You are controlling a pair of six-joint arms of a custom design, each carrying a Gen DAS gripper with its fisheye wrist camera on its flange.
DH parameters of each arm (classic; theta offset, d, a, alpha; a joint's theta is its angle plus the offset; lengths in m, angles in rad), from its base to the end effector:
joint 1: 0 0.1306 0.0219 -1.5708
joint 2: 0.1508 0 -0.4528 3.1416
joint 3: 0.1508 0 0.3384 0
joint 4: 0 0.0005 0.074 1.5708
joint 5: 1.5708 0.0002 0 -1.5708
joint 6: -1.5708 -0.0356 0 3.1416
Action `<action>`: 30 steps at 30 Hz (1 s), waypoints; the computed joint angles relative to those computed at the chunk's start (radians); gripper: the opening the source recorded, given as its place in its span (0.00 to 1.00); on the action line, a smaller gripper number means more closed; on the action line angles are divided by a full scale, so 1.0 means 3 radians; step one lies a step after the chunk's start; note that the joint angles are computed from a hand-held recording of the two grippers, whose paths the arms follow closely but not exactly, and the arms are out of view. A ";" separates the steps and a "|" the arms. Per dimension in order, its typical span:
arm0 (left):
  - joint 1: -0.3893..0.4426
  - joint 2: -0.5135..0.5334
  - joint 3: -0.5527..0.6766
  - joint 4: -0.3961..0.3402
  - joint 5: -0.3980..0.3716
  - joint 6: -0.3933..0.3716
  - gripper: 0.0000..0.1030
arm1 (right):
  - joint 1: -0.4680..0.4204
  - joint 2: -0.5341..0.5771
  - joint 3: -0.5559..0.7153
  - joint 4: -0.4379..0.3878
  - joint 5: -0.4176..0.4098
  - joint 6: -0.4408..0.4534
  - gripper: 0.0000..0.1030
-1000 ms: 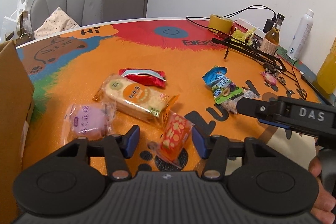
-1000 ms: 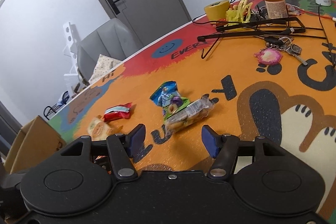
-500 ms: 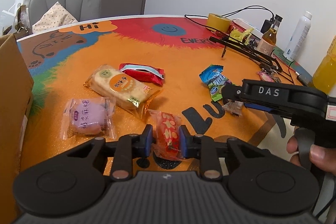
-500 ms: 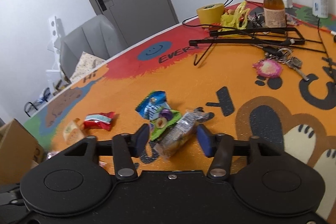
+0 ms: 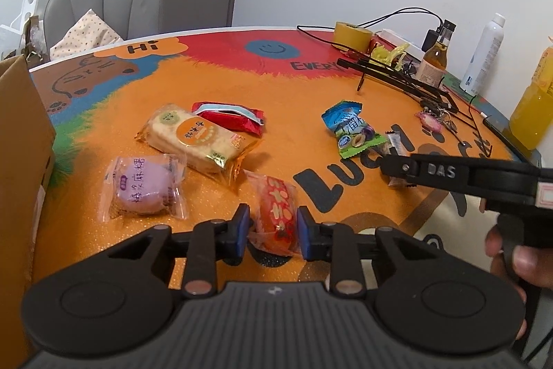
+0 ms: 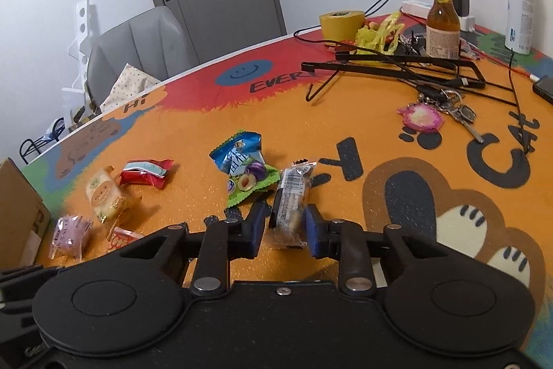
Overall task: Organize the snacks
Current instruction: 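Lift both held bars and carry them toward the cardboard box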
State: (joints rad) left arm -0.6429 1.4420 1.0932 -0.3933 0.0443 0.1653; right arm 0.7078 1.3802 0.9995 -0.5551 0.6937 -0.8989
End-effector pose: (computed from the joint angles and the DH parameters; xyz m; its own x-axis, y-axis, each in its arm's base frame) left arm 0.3433 -0.2598 0.3934 -0.6364 0.2713 -0.7221 0.5275 0.8360 -0.1508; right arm 0.3023 0.2281 0.3756 -0.5465 0.3244 -0.7721 0.3470 0.9268 0.1438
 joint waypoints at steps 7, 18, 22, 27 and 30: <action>0.0047 -0.0066 -0.0039 -0.0027 0.0099 0.0077 0.22 | 0.0065 -0.0077 -0.0052 -0.0049 0.0004 -0.0103 0.16; 0.0096 -0.0307 -0.0129 0.0001 0.0189 0.0090 0.19 | 0.0367 -0.0188 -0.0043 0.0015 0.0137 -0.0246 0.16; 0.0132 -0.0391 -0.0161 -0.0005 0.0203 0.0087 0.17 | 0.0459 -0.0175 0.0026 -0.0006 0.0199 -0.0228 0.16; 0.0181 -0.0442 -0.0194 -0.0125 0.0279 0.0045 0.18 | 0.0571 -0.0155 0.0049 -0.0066 0.0232 -0.0302 0.16; 0.0183 -0.0457 -0.0233 -0.0167 0.0270 0.0014 0.20 | 0.0618 -0.0140 0.0024 -0.0113 0.0232 -0.0409 0.16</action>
State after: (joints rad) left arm -0.5879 1.3047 1.0235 -0.4434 0.1252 0.1694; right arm 0.8933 1.3383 1.0066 -0.5889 0.7634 -1.0216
